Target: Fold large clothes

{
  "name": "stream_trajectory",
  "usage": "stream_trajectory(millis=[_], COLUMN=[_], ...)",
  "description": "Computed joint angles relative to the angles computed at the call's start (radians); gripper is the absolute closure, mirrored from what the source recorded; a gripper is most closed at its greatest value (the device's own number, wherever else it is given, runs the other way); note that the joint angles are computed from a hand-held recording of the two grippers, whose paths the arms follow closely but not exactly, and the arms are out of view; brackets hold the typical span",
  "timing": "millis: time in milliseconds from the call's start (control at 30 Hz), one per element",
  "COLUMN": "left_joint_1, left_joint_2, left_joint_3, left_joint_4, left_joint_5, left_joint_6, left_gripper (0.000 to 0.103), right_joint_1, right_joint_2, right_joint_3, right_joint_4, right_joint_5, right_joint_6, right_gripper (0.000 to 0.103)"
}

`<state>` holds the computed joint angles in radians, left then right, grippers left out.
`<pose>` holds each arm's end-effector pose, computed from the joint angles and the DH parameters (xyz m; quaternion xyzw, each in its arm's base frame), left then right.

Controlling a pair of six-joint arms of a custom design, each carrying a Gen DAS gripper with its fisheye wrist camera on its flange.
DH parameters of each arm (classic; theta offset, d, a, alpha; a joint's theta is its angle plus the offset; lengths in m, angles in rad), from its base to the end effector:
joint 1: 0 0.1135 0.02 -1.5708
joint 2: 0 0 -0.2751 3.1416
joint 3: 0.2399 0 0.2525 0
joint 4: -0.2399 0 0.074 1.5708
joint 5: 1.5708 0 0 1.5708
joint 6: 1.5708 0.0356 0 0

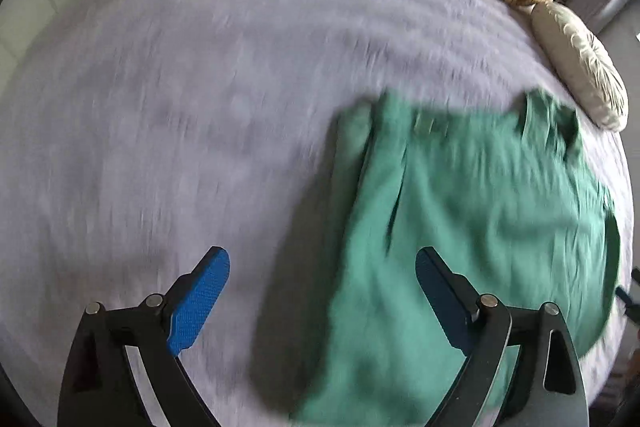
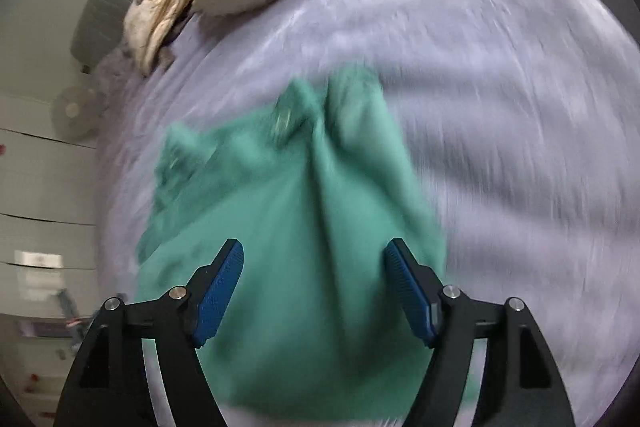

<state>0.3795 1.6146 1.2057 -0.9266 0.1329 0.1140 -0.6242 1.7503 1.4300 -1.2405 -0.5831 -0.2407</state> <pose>0.2864 0.1091 0.2396 -0.1234 0.9832 -0.0353 0.1297 0.2726 -0.1722 0.2602 0.1811 0.9405 0.2590 0.1248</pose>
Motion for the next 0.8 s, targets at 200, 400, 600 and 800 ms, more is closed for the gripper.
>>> stream_trajectory(millis=[200, 400, 600, 800], left_joint_1=[0.079, 0.073, 0.033, 0.1], left_joint_2=[-0.076, -0.044, -0.163, -0.182], left_joint_3=[-0.179, -0.232, -0.263, -0.391], left_joint_4=[-0.024, -0.025, -0.038, 0.027], left_joint_5=[0.064, 0.125, 0.093, 0.082], left_joint_6=[0.059, 0.083, 0.152, 0.181], left_gripper=[0.009, 0.061, 0.088, 0.087], right_joint_1=[-0.133, -0.277, -0.146, -0.138], right_joint_2=[-0.154, -0.172, -0.175, -0.144], right_joint_3=[-0.272, -0.402, -0.335, -0.406], right_joint_4=[-0.141, 0.039, 0.124, 0.196], right_joint_5=[0.0, -0.025, 0.101, 0.195], right_joint_6=[-0.101, 0.058, 0.127, 0.06], right_gripper=[0.026, 0.026, 0.095, 0.094])
